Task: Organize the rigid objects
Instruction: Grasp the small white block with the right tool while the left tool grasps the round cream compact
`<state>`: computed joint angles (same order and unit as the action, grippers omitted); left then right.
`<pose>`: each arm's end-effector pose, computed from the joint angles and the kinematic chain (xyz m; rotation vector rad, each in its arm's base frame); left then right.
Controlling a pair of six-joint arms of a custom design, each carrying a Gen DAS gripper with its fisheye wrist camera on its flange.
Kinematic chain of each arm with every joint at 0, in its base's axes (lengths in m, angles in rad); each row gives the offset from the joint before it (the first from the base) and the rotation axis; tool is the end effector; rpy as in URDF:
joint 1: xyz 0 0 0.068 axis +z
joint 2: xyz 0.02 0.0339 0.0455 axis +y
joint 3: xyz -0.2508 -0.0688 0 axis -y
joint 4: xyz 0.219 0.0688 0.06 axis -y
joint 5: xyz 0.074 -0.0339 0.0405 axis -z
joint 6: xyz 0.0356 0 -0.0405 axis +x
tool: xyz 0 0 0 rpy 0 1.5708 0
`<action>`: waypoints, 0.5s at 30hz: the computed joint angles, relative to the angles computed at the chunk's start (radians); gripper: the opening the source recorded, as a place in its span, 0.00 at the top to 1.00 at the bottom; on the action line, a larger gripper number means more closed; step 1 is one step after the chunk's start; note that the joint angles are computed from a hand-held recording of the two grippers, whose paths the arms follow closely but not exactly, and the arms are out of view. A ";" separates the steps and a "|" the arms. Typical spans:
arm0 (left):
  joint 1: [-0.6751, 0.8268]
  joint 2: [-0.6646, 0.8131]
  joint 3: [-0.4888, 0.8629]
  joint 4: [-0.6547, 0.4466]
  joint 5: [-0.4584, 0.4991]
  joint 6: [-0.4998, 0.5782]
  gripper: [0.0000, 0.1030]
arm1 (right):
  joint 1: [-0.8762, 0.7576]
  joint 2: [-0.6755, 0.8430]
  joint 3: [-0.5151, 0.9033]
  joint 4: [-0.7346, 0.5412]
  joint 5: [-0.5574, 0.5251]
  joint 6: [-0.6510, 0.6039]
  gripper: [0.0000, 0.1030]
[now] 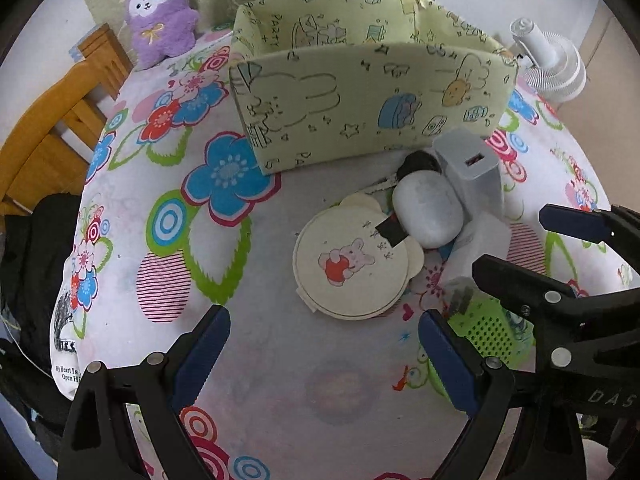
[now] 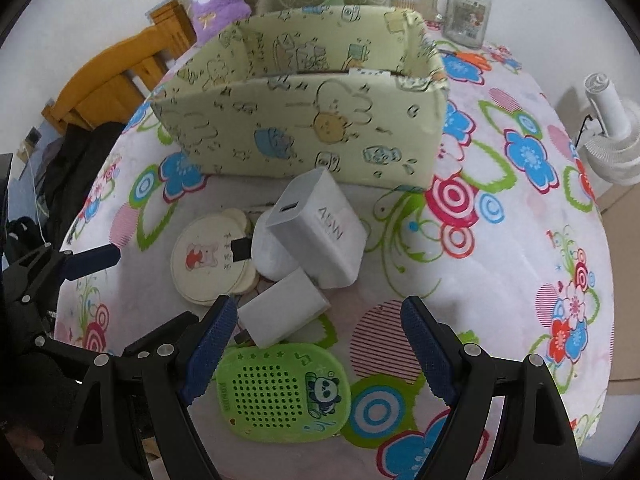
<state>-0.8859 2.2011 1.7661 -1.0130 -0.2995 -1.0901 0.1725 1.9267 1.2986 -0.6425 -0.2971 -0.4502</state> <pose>0.2643 -0.3070 0.1710 -0.3138 2.8059 0.0895 0.3448 0.0707 0.1652 -0.9127 2.6303 0.3543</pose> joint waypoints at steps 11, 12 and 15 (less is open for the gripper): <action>0.023 -0.015 -0.069 0.040 0.032 0.035 0.06 | 0.054 0.074 0.023 -0.002 0.020 0.035 0.38; 0.024 -0.016 -0.074 0.045 0.035 0.038 0.06 | 0.056 0.082 0.027 -0.007 0.016 0.042 0.43; 0.029 -0.010 -0.075 0.056 0.045 0.057 0.06 | 0.065 0.072 0.008 0.010 0.032 0.060 0.45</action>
